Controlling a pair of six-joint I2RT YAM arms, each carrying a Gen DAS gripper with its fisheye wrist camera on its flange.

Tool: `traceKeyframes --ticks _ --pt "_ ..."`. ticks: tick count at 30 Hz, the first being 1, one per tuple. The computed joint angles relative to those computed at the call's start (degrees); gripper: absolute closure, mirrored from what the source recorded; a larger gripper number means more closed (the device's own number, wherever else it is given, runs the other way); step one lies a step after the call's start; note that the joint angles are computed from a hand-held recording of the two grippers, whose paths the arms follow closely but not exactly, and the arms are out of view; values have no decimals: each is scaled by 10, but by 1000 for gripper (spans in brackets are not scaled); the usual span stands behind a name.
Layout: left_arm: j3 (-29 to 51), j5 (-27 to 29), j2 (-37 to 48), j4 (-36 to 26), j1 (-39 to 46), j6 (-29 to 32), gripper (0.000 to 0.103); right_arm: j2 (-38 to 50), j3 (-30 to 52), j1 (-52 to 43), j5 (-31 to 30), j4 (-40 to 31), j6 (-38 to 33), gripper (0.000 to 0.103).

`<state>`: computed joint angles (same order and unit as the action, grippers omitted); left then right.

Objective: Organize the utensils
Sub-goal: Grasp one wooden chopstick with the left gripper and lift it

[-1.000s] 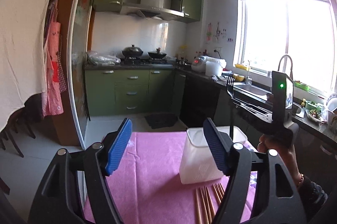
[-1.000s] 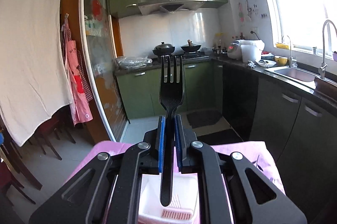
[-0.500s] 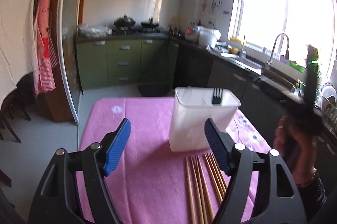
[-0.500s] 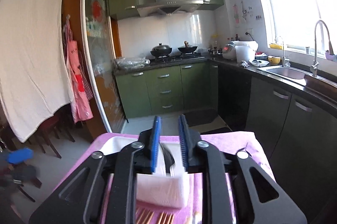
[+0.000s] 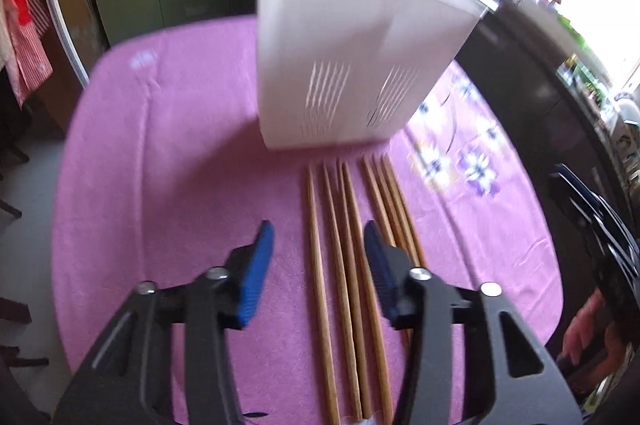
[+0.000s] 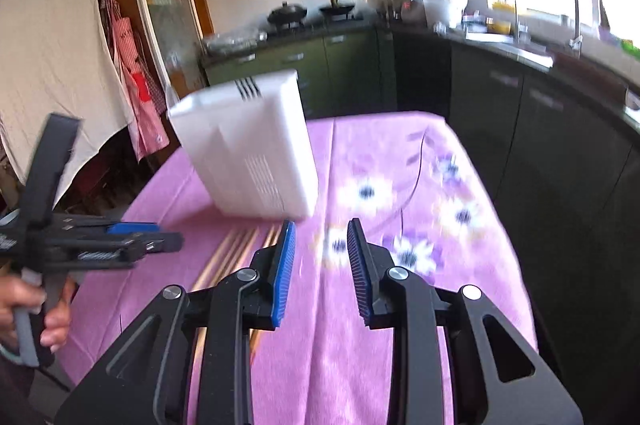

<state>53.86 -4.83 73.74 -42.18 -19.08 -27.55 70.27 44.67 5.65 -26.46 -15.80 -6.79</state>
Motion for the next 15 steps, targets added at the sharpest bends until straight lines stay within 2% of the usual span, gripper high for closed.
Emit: traceKeyframes --ticks 5,9,15 --pt "21 -3 66 1 3 6 83 23 -9 -18 -26 -5 -15 76" --pt "45 -3 105 -6 2 6 89 30 -9 -22 -36 -6 -12 76" --pt "70 -16 150 -16 -2 6 89 41 8 -17 -37 -20 -8 76"
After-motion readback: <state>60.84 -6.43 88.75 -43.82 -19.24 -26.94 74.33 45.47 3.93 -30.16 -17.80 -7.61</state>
